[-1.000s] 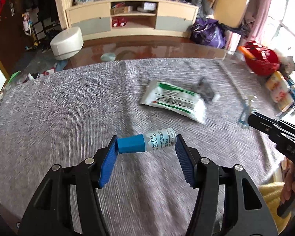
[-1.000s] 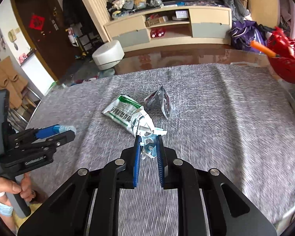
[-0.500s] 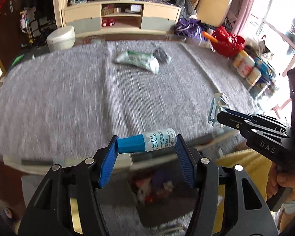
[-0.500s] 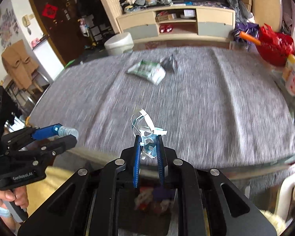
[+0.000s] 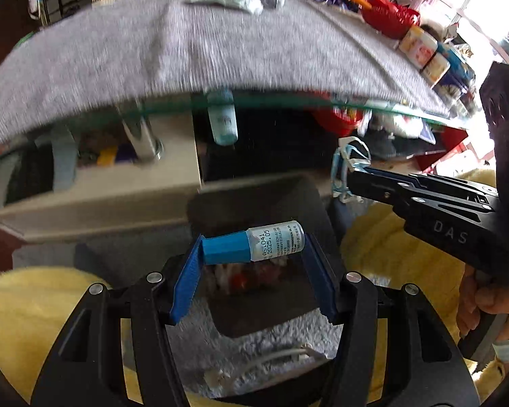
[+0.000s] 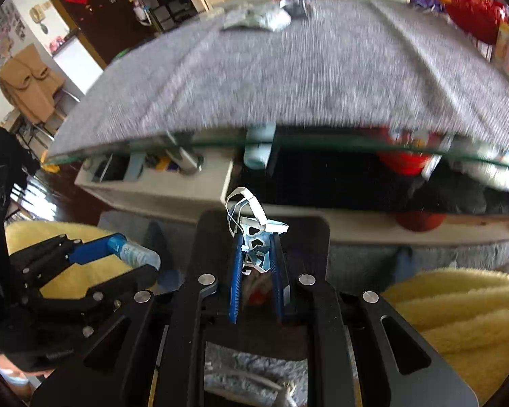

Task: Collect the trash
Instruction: 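Carry the tube and foil wrapper to the bin and open both grippers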

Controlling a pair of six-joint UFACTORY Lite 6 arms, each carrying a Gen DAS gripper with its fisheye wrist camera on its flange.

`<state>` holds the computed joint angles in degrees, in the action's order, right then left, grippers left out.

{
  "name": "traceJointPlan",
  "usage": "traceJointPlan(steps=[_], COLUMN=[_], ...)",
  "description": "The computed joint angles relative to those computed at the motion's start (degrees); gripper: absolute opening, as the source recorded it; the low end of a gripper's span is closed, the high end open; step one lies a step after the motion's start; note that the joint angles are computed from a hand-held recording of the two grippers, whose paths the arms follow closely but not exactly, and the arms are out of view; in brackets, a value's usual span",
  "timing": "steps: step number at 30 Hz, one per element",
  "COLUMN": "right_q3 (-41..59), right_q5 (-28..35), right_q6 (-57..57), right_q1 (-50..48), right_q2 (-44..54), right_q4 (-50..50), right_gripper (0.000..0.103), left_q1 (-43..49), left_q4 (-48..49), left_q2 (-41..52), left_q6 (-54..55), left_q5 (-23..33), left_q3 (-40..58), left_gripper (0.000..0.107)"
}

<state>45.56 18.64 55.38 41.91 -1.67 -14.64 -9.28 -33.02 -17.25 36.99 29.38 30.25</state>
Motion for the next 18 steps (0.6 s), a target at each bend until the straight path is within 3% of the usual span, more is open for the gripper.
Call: traceJointPlan(steps=[7,15,17,18], right_q3=[-3.4,-1.9,-1.7,-1.7], right_q5=[-4.6,-4.7,-4.5,-4.6], right_q6=[-7.6,-14.5,-14.7,-14.5], right_q1=[0.0,-0.7,-1.1,-1.3], right_q2=[5.3,8.2,8.5,8.5], right_q4=[10.7,17.7,18.1,18.0], right_gripper=[0.017,0.019,0.025,0.038], left_q1=[0.6,0.4,0.5,0.6], left_q4=[-7.0,-9.2,-8.7,-8.3], left_q2=[7.2,11.4,12.0,12.3], left_q6=[8.5,12.2,11.8,11.5], left_q5=[-3.6,-4.5,-4.6,-4.6], left_q3=[-3.7,-3.4,-3.1,-2.9], left_gripper=[0.055,0.056,0.055,0.055])
